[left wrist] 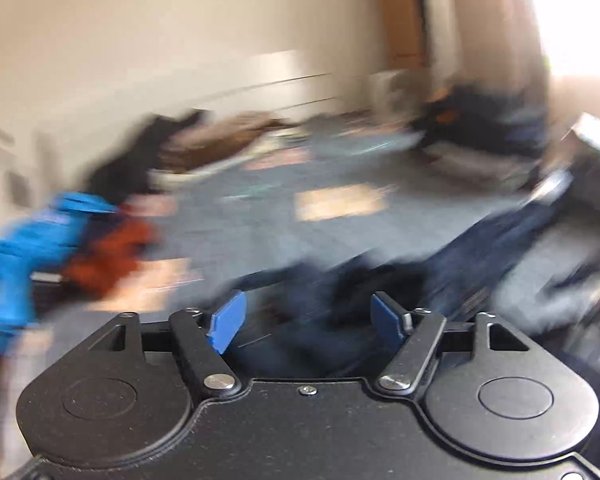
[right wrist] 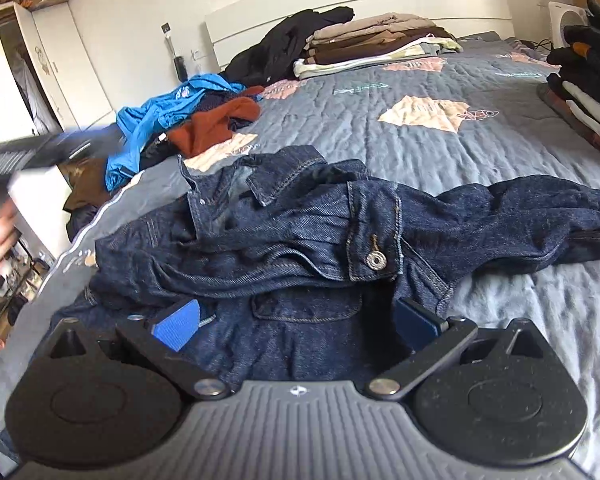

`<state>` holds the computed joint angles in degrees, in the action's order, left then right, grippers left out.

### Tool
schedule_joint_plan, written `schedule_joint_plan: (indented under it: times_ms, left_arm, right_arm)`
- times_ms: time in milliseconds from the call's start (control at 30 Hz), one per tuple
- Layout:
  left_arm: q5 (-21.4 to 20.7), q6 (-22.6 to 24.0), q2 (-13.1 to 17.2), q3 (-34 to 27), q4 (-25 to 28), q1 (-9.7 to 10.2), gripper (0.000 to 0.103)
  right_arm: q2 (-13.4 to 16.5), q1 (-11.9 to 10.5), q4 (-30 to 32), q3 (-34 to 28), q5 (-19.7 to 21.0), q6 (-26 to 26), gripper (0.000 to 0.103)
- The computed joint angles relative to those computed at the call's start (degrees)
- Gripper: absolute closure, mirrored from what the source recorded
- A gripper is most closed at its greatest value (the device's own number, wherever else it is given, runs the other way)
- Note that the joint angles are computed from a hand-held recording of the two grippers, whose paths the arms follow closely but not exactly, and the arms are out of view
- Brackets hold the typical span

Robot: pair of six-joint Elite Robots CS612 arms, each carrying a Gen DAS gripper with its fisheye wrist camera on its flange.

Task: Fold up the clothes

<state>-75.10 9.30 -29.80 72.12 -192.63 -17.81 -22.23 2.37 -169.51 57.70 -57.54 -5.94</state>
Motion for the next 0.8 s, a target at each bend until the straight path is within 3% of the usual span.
schedule_joint_plan:
  times_ms: [167,233,333,467,567,700,800]
  left_arm:
    - [15.5,6.3,-0.8,9.1,-5.9,-1.13,0.034]
    - [20.0,9.0,0.8,9.7,-7.5,-1.59,0.034]
    - [23.4,15.0,3.7,8.7,-9.5,-2.01,0.034]
    - [24.7,26.9,8.5,4.6,-14.8,-2.09,0.035]
    - [24.8,35.6,12.2,0.0,-17.1,-1.84,0.035]
    - [22.8,40.3,15.0,-4.0,-15.5,-0.78,0.036]
    - [21.1,39.5,15.7,-5.7,-16.4,0.33,0.036]
  right_arm:
    - [0.3,1.0,-1.3,-0.7,-1.4,2.4,0.000]
    - [0.4,1.5,-1.8,-0.9,-2.5,3.4,0.000]
    - [1.0,2.5,-2.8,-2.0,-3.8,6.0,0.000]
    - [1.4,3.5,-3.1,-2.7,-3.7,6.4,0.000]
    - [1.4,4.2,-2.3,-2.7,-3.8,3.8,0.000]
    - [1.3,4.8,-1.0,-2.6,-3.9,0.8,0.000]
    - [1.4,4.9,0.1,-2.7,-3.6,-0.2,0.000]
